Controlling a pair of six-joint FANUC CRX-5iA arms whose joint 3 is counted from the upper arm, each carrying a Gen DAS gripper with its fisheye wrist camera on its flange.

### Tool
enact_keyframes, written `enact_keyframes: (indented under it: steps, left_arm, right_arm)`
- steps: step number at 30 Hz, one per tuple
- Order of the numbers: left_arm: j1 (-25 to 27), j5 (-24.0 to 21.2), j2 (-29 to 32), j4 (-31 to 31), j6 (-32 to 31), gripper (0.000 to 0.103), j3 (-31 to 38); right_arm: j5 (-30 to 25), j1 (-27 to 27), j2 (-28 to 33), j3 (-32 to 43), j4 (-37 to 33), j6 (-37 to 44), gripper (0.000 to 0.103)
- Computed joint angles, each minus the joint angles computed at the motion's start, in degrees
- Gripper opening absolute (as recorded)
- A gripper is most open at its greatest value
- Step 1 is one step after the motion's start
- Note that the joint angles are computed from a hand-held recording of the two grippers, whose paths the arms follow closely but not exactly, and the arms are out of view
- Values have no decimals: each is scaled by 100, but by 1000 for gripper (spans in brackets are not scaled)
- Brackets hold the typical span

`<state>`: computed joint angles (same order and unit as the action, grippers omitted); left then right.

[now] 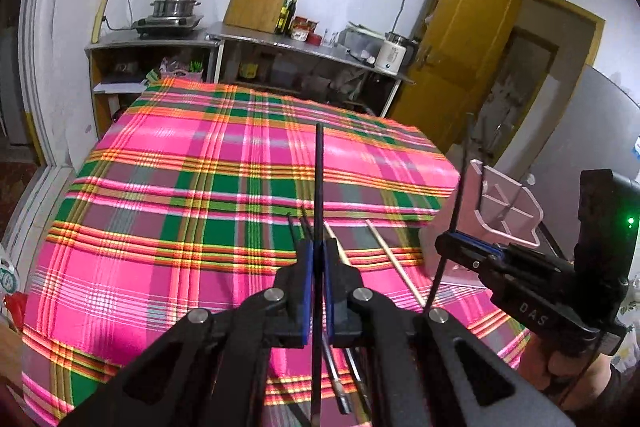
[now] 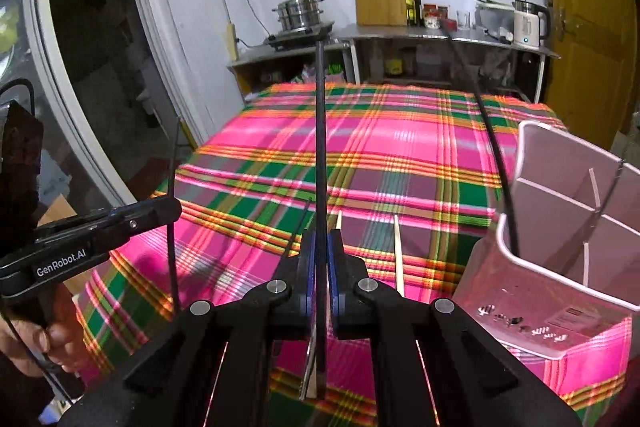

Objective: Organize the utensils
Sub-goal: 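Raise both held chopsticks upright and carry them over the pink holder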

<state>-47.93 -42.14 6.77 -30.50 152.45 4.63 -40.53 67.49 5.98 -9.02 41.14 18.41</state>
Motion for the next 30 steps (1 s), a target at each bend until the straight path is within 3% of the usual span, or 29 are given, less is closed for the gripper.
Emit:
enact_keyframes:
  steps: [13, 22, 30]
  left_arm:
    - [-330, -109, -195, -208, -130, 5, 315]
    - [-228, 304, 25, 364, -702, 5, 621]
    - [-205, 567, 637, 893, -1474, 5, 1356]
  right_arm:
    - [-111, 196, -641, -578, 1029, -1115, 6]
    - [-430, 248, -1129, -968, 1467, -1730, 6]
    - [-798, 143, -1521, -1208, 1813, -2179, 6]
